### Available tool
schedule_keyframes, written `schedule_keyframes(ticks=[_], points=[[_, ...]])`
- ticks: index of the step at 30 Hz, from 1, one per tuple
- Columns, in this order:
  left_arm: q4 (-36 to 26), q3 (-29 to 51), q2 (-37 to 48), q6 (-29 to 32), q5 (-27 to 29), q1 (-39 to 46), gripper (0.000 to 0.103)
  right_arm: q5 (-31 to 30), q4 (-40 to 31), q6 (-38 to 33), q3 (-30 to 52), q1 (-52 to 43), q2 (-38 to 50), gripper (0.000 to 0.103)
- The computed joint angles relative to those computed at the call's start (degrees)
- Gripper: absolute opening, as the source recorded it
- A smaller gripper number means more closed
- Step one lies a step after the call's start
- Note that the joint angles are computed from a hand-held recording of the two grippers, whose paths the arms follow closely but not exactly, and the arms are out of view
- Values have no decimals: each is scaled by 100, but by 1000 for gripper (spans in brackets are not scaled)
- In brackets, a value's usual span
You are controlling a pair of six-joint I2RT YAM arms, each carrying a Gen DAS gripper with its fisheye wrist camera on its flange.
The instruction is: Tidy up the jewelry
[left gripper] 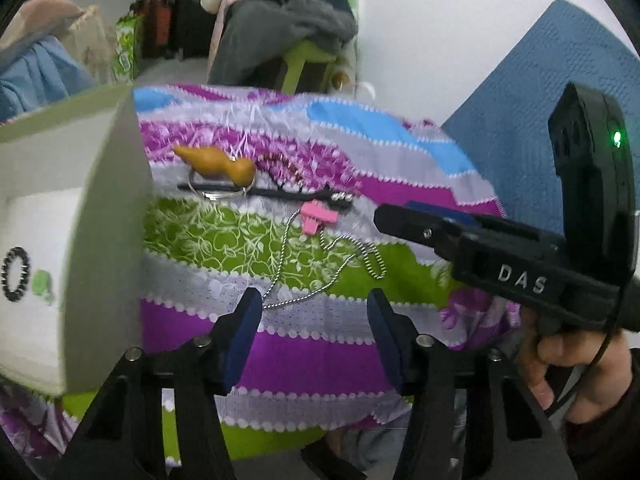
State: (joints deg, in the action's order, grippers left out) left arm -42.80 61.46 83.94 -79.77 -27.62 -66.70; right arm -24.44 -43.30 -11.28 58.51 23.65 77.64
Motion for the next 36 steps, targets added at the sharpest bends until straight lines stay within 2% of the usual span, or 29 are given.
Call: schedule_keyframes(ticks=[5, 13, 20, 24, 28, 31, 33, 35, 36], points=[[617, -309, 280, 415, 380, 405, 53, 95, 238, -123, 170, 105, 677, 32], [945, -485, 601, 793, 706, 624, 53, 279, 519, -261, 376, 207, 1476, 32], [889, -280, 898, 1109, 695, 604, 52, 222, 669, -306, 397, 276, 1621, 15], [758, -106, 1082, 1355, 612, 560, 50, 348, 691, -287, 382, 280, 1458, 11], [536, -4, 1162, 1338, 524, 524, 36, 384, 616, -199, 412, 179, 1417, 10], [347, 86, 1209, 1400, 438, 474, 31, 375, 578, -135, 352, 55, 1289, 10], [104, 180, 1244, 1315, 295, 347, 23, 432, 548, -106, 310, 23, 1226, 10], [13, 163, 1186, 1210, 260, 309, 4, 431, 512, -75, 242, -29, 1101, 10], [210, -7, 1027, 1185, 387, 337, 3, 444, 513, -48, 203, -25, 1038, 10]])
